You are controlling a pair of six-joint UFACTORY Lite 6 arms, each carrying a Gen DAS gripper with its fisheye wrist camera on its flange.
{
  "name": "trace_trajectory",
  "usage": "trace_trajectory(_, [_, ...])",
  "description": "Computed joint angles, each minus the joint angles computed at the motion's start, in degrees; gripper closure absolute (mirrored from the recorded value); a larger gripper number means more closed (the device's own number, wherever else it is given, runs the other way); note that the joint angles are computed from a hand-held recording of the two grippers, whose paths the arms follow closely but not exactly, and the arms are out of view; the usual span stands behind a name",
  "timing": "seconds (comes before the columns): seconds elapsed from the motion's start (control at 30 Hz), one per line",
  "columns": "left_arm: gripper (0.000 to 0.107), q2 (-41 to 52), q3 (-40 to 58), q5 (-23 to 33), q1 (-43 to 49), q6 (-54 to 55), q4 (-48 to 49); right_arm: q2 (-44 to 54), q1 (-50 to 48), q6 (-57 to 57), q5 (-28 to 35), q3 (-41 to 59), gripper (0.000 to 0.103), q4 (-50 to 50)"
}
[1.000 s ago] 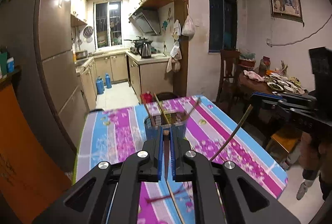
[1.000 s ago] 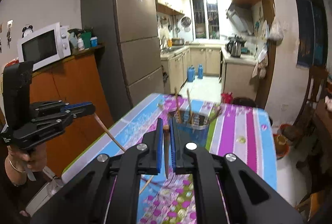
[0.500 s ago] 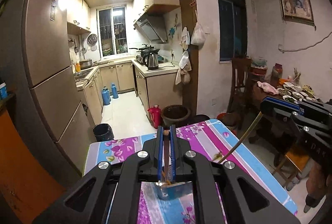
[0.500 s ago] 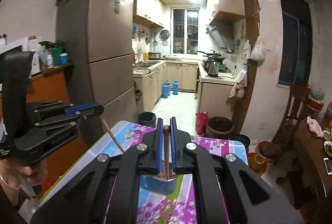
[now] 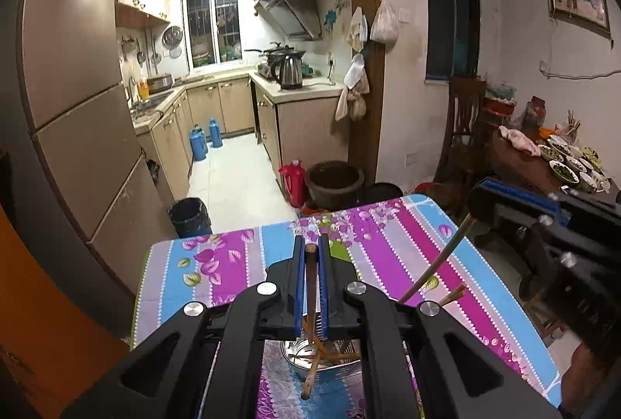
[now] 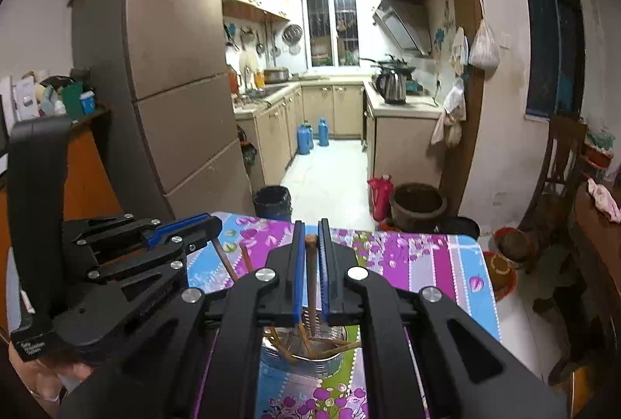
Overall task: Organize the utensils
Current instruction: 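Lift the left tool's chopstick over the blue holder while the right tool carries its chopstick there, then open the left tool to drop its chopstick into the holder while the right tool releases its own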
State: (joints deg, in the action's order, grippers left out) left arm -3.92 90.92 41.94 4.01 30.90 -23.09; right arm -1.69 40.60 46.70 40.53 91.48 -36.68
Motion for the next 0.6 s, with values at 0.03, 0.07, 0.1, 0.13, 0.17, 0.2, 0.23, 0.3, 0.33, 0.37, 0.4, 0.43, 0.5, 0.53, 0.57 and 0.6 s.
trace_trajectory(0.03, [0.099,0.3,-0.3,-0.5,-0.3,-0.5,0.4,1.0,0.0,1.3,0.2,0.1,0.098,-1.1])
trace_trajectory(0.07, [0.099,0.7,-0.7,-1.4,-0.9,-1.4,1.5,2.0,0.1,2.8,0.5,-0.1,0.098,-2.4])
trace_trajectory(0.1, [0.099,0.9,-1.3,-2.0,-1.0,-1.6,2.0,2.9,0.2,4.1,0.9,0.0,0.098,-3.5])
trace_trajectory(0.13, [0.099,0.8,-2.0,-2.3,-0.8,-1.1,1.7,3.7,0.5,5.4,1.3,0.0,0.098,-4.8])
trace_trajectory(0.17, [0.099,0.6,-2.9,-2.8,-1.0,-1.4,2.2,4.7,0.8,6.9,2.0,0.1,0.098,-6.6])
trace_trajectory(0.2, [0.099,0.5,-3.9,-3.6,-1.3,-2.3,3.1,5.6,0.9,7.9,2.7,0.5,0.098,-7.4])
trace_trajectory(0.23, [0.099,0.7,-4.2,-4.1,-1.6,-3.0,3.8,6.6,1.1,9.4,3.3,0.7,0.098,-8.7])
trace_trajectory(0.3, [0.099,1.0,-5.1,-5.0,-1.8,-3.8,4.6,7.6,1.5,10.8,3.7,0.7,0.098,-10.0])
trace_trajectory(0.33, [0.099,1.1,-5.7,-5.5,-1.8,-3.9,4.7,8.1,1.6,11.6,4.1,0.8,0.098,-10.7])
trace_trajectory(0.37, [0.099,1.4,-6.0,-5.9,-1.9,-4.2,5.2,8.5,1.5,12.0,4.2,1.0,0.098,-10.9])
trace_trajectory(0.4, [0.099,1.4,-6.5,-6.4,-2.1,-4.8,5.7,9.1,1.0,11.8,4.1,1.4,0.098,-10.6])
trace_trajectory(0.43, [0.099,1.7,-6.8,-6.9,-2.2,-5.5,6.4,9.7,0.9,12.3,4.4,1.7,0.098,-11.1])
trace_trajectory(0.5, [0.099,2.3,-7.3,-7.3,-2.1,-6.0,6.6,10.6,0.5,12.2,4.7,2.5,0.098,-10.7])
trace_trajectory(0.53, [0.099,2.5,-7.8,-8.0,-2.2,-6.8,7.2,10.9,0.1,12.0,4.4,2.5,0.098,-10.5])
trace_trajectory(0.57, [0.099,2.9,-8.1,-8.4,-2.0,-7.1,7.4,11.3,0.3,12.4,4.6,2.6,0.098,-10.9])
trace_trajectory(0.6, [0.099,3.5,-7.8,-8.5,-2.1,-7.4,7.7,11.4,0.2,12.7,4.5,2.4,0.097,-11.2])
